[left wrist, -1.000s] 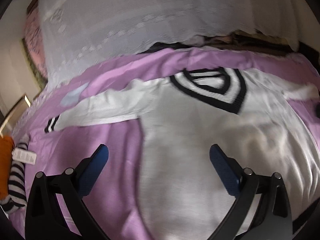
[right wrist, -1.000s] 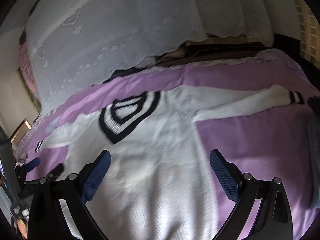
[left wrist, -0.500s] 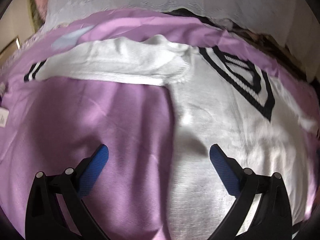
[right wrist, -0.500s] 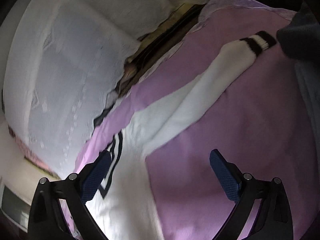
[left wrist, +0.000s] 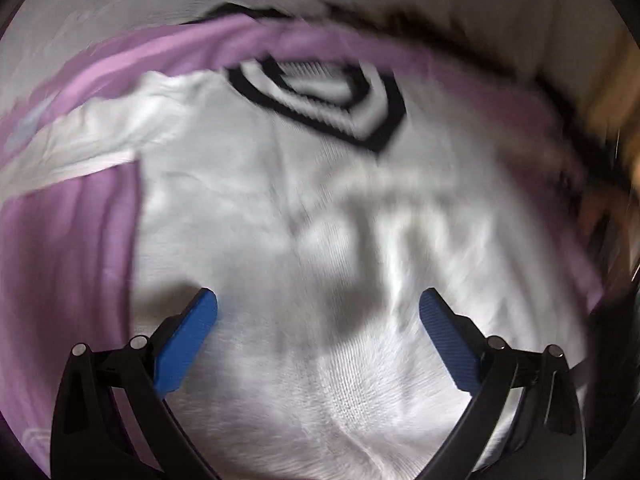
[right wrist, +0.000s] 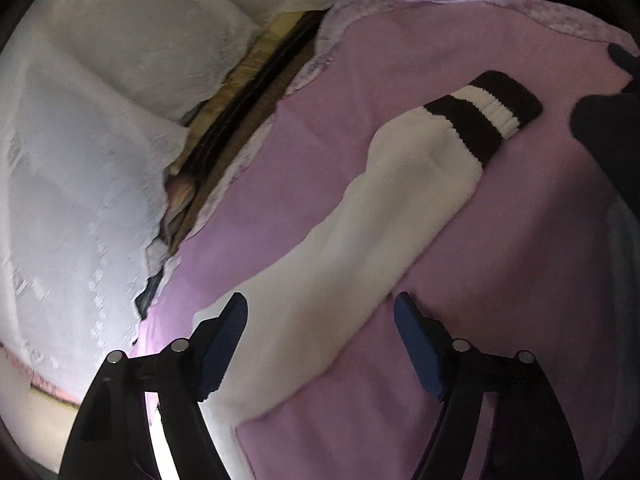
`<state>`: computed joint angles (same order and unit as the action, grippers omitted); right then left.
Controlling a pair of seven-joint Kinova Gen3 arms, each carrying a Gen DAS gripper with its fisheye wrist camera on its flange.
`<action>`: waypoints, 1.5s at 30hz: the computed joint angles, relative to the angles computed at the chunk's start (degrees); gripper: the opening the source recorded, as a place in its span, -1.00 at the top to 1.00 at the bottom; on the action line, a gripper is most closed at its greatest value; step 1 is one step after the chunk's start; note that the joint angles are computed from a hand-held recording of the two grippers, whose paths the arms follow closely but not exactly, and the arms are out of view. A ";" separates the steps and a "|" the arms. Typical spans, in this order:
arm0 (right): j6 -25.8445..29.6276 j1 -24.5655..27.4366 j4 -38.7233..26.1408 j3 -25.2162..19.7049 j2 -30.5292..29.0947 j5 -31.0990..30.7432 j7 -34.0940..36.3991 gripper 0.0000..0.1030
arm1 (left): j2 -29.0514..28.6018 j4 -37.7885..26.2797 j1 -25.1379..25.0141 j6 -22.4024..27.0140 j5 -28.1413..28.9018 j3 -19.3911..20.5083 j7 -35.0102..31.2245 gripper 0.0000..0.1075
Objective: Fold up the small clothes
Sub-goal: 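Move the right gripper to the striped cuff of one sleeve, then close the right gripper on the striped sleeve cuff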
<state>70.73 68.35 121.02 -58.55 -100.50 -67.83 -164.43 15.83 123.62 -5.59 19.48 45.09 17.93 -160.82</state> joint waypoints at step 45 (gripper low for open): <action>6.31 2.22 4.88 3.38 -5.22 0.10 8.77 0.16 | -1.48 4.33 -4.68 -7.05 2.42 7.28 -4.17 -0.84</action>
